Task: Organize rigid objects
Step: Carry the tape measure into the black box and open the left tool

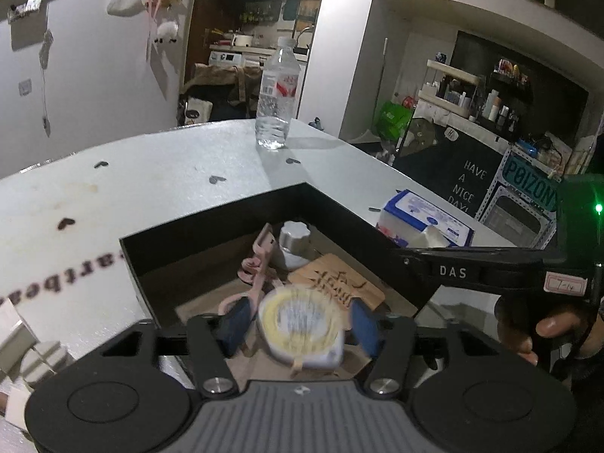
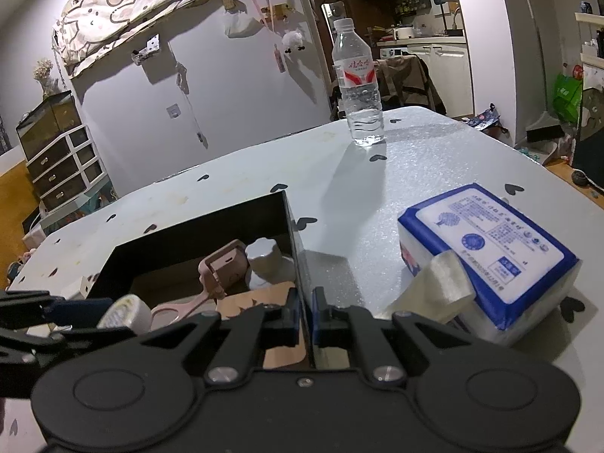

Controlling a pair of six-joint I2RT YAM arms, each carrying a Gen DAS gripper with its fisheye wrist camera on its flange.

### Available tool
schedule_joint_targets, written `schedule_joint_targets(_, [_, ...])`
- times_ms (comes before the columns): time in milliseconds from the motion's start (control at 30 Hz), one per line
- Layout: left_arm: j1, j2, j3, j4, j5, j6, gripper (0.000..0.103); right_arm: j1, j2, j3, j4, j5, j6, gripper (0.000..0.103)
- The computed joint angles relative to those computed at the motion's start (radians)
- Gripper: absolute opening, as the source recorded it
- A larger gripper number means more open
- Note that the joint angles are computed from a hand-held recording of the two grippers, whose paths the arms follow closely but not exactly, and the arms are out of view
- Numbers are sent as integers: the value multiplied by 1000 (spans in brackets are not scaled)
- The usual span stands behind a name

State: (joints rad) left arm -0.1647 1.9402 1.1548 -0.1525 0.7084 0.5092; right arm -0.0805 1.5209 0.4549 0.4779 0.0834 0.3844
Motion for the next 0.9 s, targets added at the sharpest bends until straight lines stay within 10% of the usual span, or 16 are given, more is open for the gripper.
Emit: schedule_joint_targets(900, [36, -37, -35, -50, 56, 55, 82, 15, 6, 17, -24, 28, 0, 7])
